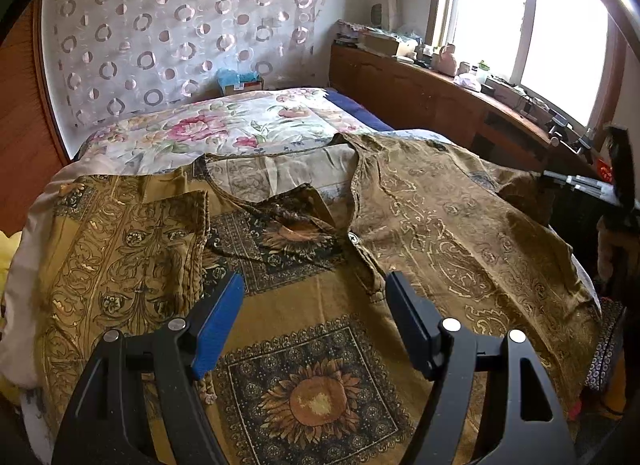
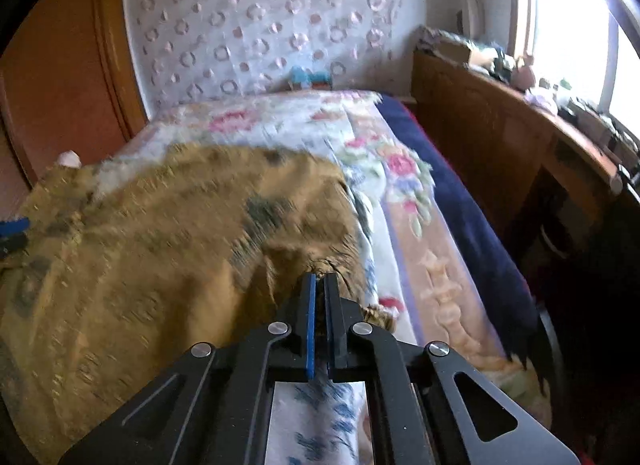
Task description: Fold small clothes
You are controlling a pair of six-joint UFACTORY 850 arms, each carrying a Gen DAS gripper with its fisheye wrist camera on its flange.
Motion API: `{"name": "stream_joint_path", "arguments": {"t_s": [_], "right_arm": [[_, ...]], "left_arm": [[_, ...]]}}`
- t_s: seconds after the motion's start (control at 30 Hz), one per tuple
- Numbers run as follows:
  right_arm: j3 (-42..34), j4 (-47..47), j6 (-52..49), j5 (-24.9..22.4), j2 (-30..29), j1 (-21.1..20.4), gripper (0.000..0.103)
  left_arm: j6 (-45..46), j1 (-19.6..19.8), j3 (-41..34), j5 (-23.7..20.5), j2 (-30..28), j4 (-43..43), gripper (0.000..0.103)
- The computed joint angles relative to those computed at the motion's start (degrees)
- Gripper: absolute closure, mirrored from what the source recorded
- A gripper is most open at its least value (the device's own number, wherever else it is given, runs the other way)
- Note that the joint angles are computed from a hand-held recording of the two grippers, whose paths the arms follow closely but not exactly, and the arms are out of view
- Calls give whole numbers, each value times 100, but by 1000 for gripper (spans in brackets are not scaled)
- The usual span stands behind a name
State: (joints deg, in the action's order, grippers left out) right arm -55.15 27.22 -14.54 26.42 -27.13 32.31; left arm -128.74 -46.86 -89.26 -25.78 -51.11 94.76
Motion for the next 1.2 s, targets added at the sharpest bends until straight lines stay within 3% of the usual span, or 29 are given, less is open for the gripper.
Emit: {"name": "stream_joint_path", "arguments": {"t_s": [0.17,0.53,0.77,0.87,0.93,0.97,1.2], "right_arm": [[-99,-656,259,112,48,245,100],[-412,-2518,1910,-542,-531,289,100],[-577,-2143,1531,-849,-599,237,99],[-497,-1594,1149,-811,-458,416,87],[-400,-1320,946,-683,-355,446,67],[-333,-1214,876,-593,-294,460,63],[38,-369,293,-168,18,418,57]], "left_arm": [[85,6,-88,-58,-54,-106,29],[41,-9,-242,-195,-155,-43,29],[255,40,-548,-165,-288,3,29],[417,63,-752,-93,-398,-2,29],[443,79,-869,23,-482,78,29],[473,75,-909,45,-513,87,29],[670,66,-1149,263,-728,-11,29]]}}
